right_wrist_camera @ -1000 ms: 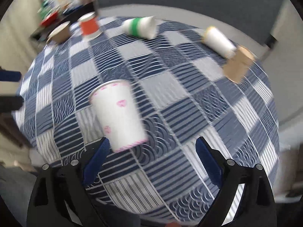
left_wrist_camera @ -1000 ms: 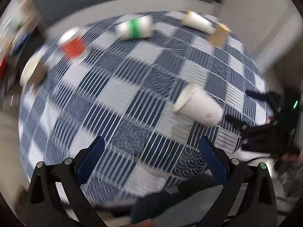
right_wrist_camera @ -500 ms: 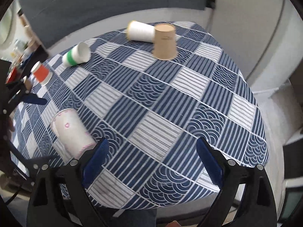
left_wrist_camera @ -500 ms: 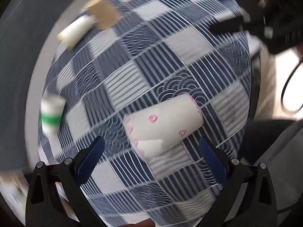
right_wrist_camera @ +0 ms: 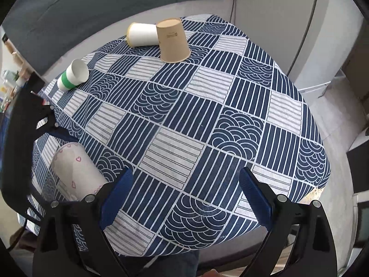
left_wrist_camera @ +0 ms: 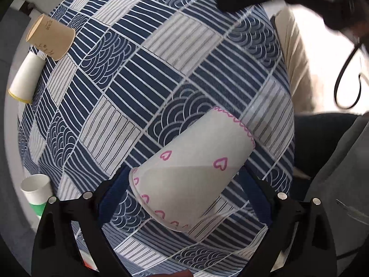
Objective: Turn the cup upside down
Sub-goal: 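Grasp the heart-printed cup with the left tool while the right tool releases it, then rotate the held cup with the left tool until its mouth faces down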
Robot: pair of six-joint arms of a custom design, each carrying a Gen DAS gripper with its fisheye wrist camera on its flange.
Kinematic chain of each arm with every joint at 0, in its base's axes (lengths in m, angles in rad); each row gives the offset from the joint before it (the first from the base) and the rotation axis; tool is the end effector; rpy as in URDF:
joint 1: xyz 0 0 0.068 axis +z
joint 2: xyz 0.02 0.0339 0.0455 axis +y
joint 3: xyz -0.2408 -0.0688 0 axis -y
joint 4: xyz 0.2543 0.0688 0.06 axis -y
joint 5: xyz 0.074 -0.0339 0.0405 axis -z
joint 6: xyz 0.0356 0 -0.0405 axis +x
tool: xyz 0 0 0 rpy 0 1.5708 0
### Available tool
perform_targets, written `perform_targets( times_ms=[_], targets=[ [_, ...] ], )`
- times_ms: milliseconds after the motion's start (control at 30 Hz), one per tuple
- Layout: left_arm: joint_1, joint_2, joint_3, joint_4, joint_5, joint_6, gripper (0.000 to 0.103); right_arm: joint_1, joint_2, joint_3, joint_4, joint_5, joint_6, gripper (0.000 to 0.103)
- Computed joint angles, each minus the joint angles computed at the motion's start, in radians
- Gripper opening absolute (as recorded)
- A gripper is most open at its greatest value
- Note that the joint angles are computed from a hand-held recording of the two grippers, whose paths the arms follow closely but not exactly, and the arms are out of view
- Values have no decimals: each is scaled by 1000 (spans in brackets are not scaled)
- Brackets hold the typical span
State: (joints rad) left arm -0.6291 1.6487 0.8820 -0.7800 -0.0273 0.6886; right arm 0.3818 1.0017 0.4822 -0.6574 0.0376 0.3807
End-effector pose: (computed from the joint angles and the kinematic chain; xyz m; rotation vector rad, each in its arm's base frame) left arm 0.2158 -0.1558 0.1108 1.9085 2.4657 0.0437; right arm 0.1702 0.0669 0.1410 0.0088 2.7580 0.1566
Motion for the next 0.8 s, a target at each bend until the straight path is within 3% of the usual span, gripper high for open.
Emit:
perform_targets(
  times_ms=[200,367,800],
  targets=[
    [80,-36,-36,75,62,-9,87,32,36,11,9,11,19,89],
    [157,-80,-64,79,95,12,83,72,79,28,28,29,36,89],
    [379,-129,-96,118,171,-52,80,117,104,32,31,37,71,89]
  ],
)
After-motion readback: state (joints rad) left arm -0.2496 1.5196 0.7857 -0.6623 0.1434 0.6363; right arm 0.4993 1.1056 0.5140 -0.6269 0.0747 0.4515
